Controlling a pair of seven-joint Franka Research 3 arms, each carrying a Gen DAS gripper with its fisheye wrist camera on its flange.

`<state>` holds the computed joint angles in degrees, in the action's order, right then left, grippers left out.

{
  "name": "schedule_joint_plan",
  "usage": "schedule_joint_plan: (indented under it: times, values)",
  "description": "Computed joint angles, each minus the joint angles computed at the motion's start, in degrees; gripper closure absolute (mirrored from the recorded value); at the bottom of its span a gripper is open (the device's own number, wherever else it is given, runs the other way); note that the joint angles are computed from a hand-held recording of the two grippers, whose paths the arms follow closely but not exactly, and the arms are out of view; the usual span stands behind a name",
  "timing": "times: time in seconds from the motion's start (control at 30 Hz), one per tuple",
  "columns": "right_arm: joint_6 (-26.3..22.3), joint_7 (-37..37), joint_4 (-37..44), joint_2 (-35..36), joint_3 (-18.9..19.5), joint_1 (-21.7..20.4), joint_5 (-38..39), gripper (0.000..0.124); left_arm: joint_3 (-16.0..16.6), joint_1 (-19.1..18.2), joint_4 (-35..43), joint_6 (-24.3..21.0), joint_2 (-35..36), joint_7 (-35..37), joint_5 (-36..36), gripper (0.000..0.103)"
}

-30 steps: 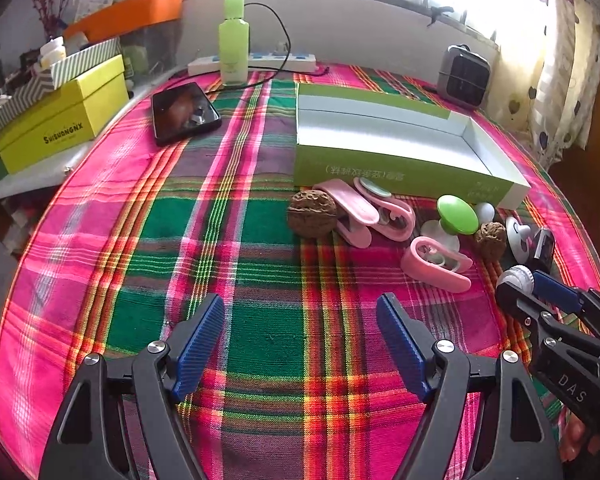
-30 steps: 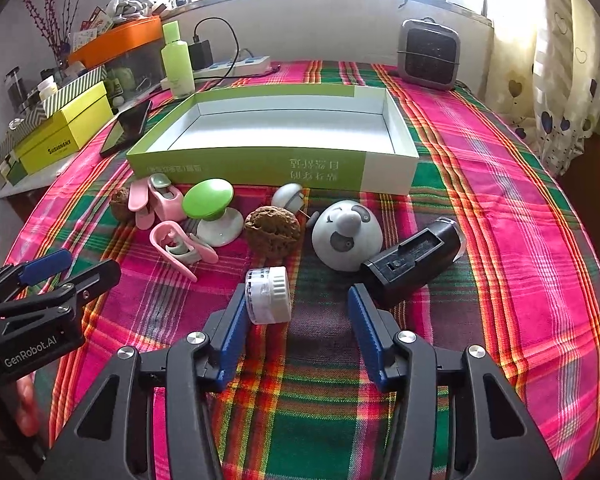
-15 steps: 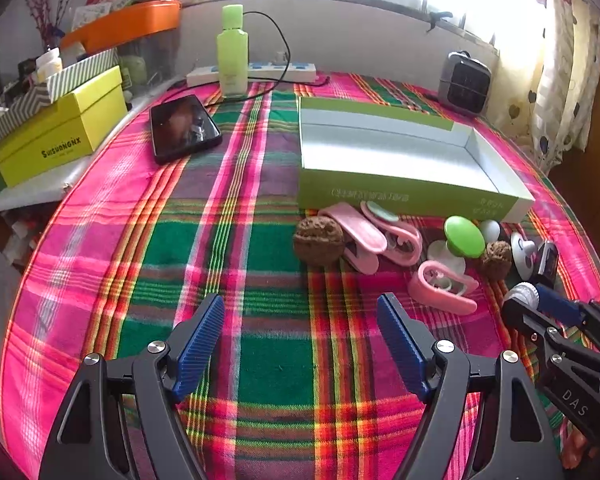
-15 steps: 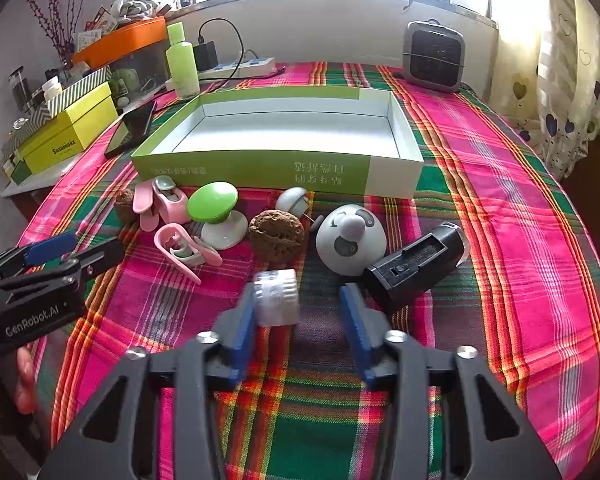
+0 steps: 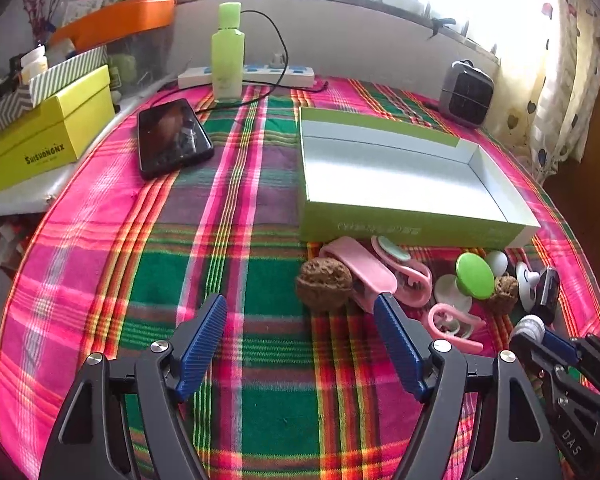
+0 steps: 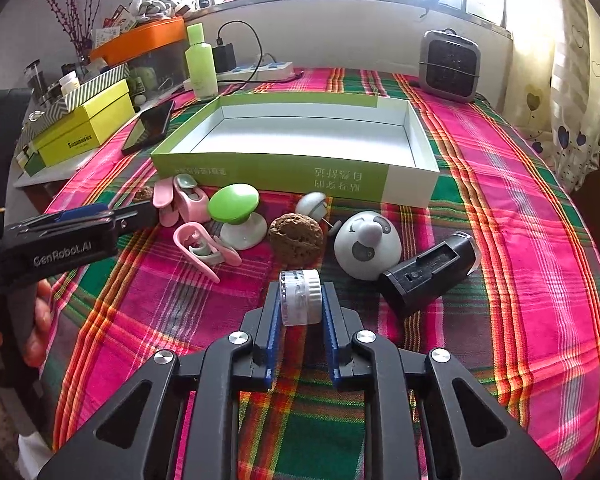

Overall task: Organize objects
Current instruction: 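Grasp the walnut with the left gripper while the right gripper holds the white cap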

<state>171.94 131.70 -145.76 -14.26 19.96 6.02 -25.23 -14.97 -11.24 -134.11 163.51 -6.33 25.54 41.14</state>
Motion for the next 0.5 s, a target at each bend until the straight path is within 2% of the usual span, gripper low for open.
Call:
schedule_joint_plan:
  times: [0.17, 0.5]
  values:
    - [-0.03, -1.85, 0.02, 0.41, -1.59, 1.69, 2.43, 0.104, 0.43, 0.0, 1.2, 0.0, 1.11, 1.07, 0.27, 0.034]
    - [-0.08, -3.37, 0.26, 0.8, -1.97, 2.18, 4.13, 0.104, 0.97, -0.41, 1.94, 0.81, 2.55, 3.0, -1.22, 0.046]
